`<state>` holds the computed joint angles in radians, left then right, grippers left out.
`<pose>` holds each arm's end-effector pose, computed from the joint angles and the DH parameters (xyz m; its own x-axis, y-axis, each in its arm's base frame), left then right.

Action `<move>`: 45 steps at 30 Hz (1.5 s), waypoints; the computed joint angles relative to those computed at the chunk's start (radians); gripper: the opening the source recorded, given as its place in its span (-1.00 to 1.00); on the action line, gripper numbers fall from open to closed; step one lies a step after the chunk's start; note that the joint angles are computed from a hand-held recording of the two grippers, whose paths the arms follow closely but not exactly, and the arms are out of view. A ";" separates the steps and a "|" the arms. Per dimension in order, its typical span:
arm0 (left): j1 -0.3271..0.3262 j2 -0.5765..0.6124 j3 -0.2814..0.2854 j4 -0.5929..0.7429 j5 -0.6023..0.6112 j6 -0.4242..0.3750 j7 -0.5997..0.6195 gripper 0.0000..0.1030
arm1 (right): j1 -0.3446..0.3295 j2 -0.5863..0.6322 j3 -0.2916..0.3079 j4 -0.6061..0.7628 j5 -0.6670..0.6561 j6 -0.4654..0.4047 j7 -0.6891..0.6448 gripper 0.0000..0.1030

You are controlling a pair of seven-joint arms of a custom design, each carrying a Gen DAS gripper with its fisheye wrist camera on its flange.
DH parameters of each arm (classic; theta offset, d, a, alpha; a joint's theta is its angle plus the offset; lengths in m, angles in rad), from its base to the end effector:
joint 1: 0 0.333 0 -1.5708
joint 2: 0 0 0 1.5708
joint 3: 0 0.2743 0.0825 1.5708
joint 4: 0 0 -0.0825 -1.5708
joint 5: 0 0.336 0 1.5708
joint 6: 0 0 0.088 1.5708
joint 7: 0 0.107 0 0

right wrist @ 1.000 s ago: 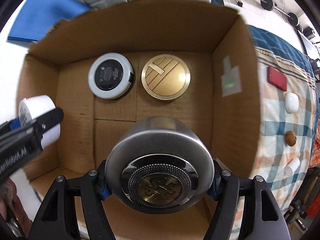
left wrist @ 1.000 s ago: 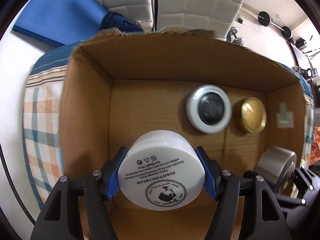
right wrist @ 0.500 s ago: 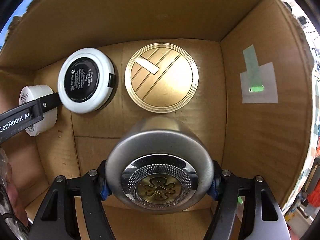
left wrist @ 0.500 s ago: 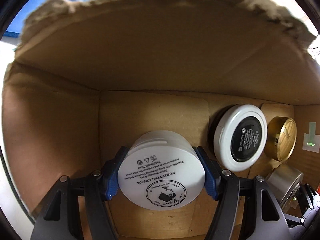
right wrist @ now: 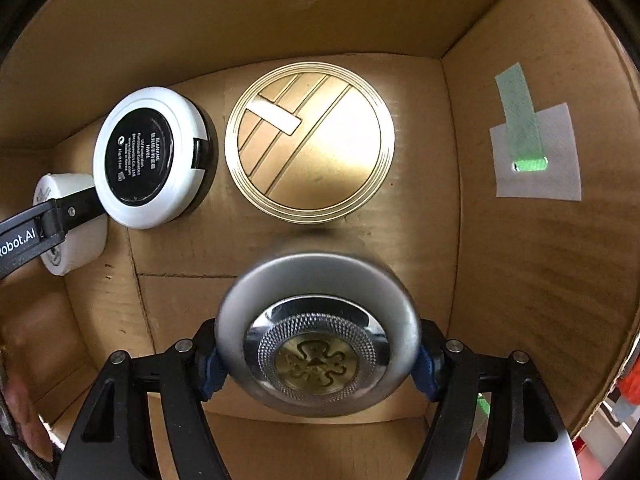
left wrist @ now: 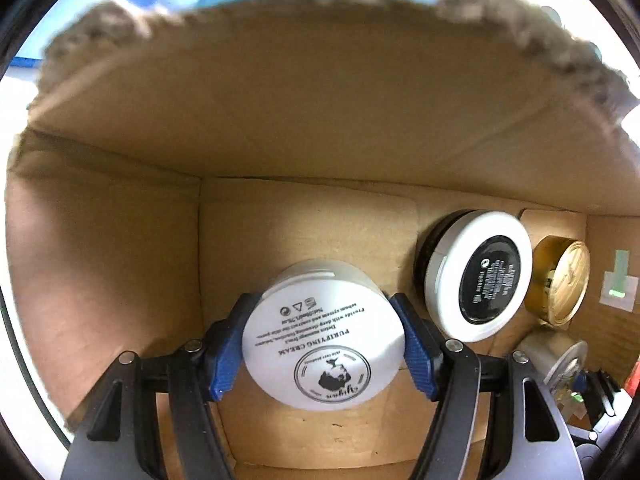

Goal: Organize rigid objects
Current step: 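Open both tools to release the cream jar and silver tin in the box, then grasp the walnut with left tool while right tool grasps the white cylinder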

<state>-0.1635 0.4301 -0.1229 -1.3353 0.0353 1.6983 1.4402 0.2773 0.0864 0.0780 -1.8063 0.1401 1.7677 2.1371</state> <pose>0.5947 -0.1581 0.4527 -0.1511 -0.9885 0.0080 -0.9863 0.1513 0.0656 0.4882 0.1932 0.4550 -0.2485 -0.9674 -0.0496 -0.9547 0.2360 0.1813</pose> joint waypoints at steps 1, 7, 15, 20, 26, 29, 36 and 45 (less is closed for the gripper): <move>0.001 0.002 0.001 0.016 -0.004 -0.016 -0.007 0.31 | -0.002 -0.001 0.000 0.008 0.008 -0.009 -0.006 0.52; 0.002 -0.035 -0.005 0.033 -0.012 -0.033 -0.004 0.69 | 0.001 -0.041 0.000 0.028 0.008 -0.020 -0.021 0.79; 0.018 -0.168 -0.011 -0.030 -0.032 -0.029 -0.005 0.87 | 0.015 -0.111 0.003 0.047 -0.027 -0.047 -0.008 1.00; 0.036 -0.323 -0.023 -0.186 -0.075 0.024 -0.001 0.87 | 0.028 -0.185 0.006 0.023 -0.039 -0.066 -0.005 1.00; 0.041 -0.507 -0.043 -0.360 -0.096 0.086 0.008 0.87 | 0.049 -0.303 0.012 -0.024 -0.038 -0.080 -0.004 1.00; 0.046 -0.593 -0.047 -0.420 -0.106 0.094 0.012 0.87 | 0.063 -0.356 0.020 -0.029 -0.046 -0.097 0.011 1.00; 0.051 -0.719 -0.063 -0.460 -0.117 0.063 0.017 0.87 | 0.088 -0.462 0.024 -0.033 -0.053 -0.128 0.015 1.00; 0.045 -0.766 -0.091 -0.431 -0.128 0.027 -0.030 0.87 | 0.093 -0.534 0.008 -0.022 -0.038 -0.146 -0.007 1.00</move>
